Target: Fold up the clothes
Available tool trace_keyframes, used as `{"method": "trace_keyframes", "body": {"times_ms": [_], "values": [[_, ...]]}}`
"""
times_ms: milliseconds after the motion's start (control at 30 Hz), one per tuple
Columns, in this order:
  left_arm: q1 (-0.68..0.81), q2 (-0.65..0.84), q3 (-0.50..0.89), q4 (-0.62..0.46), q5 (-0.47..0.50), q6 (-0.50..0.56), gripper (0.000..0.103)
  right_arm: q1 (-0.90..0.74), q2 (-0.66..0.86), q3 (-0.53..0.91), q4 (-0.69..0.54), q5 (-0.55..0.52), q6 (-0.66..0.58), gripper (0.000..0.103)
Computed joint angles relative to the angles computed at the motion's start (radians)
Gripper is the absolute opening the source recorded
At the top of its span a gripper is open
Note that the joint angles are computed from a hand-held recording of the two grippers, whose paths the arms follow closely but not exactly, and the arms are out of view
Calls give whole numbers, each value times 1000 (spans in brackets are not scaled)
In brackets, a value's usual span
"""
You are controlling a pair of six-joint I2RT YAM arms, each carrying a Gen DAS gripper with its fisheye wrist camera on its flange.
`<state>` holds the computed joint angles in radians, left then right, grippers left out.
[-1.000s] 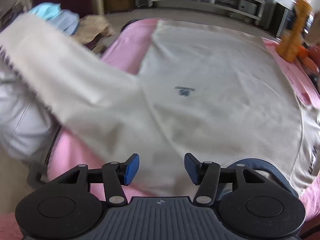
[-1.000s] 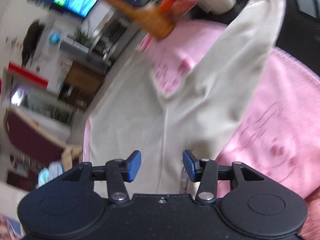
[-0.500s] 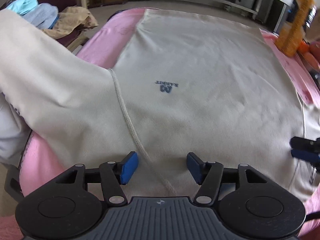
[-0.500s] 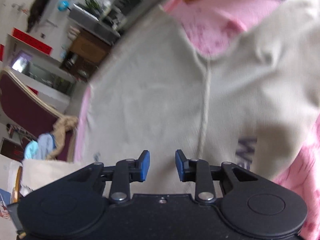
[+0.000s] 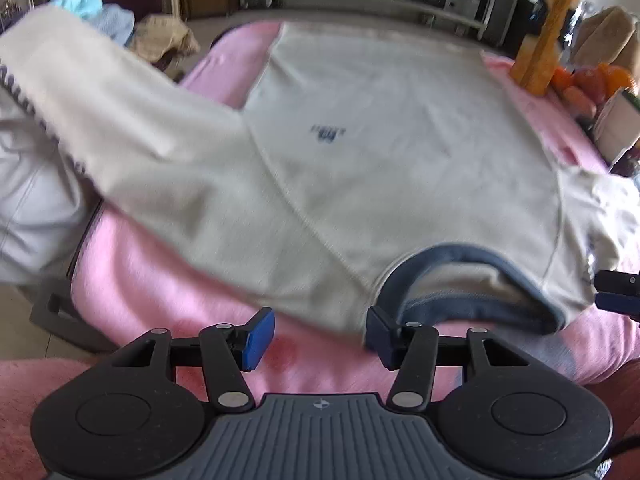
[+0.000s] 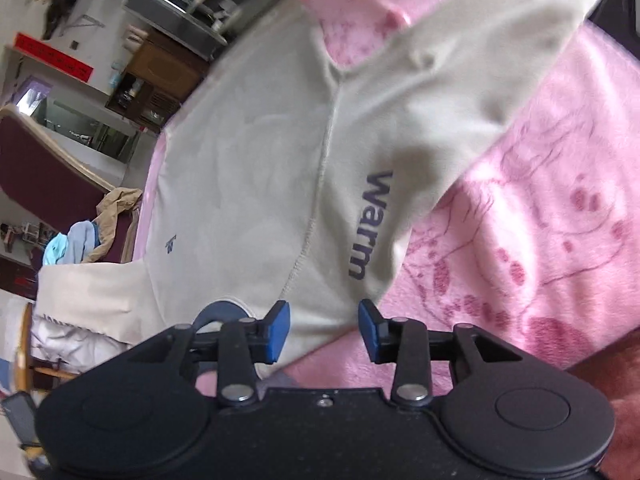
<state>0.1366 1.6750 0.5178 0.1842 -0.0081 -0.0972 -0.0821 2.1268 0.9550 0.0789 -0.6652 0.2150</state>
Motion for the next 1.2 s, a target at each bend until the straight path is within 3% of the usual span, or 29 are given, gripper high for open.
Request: {"method": "trace_keyframes", "body": {"times_ms": [100,400,633,767,933,1100,1200], "values": [[-45,6,-3,47,-21,-3,52,22,-13,-9,24,-104,-59,37],[-136,148,90,25,-61,31,54,93,112,149,-174,-108,-154,40],[-41,29,42,-101,69,12,59,48,8,80,-277,-118,-286,41],[-20,-23,29,-75,85,-23,57,-27,-46,36,-169,-196,-153,48],[-56,-138,87,-119,103,-55,59,-161,-106,53,-5,-305,80,54],[-152,-172,192,-152,52,-100,60,-263,-121,127,221,-325,311,60],[-224,-114,262,-159,4,-109,61,-292,-71,172,372,-272,419,63]]}}
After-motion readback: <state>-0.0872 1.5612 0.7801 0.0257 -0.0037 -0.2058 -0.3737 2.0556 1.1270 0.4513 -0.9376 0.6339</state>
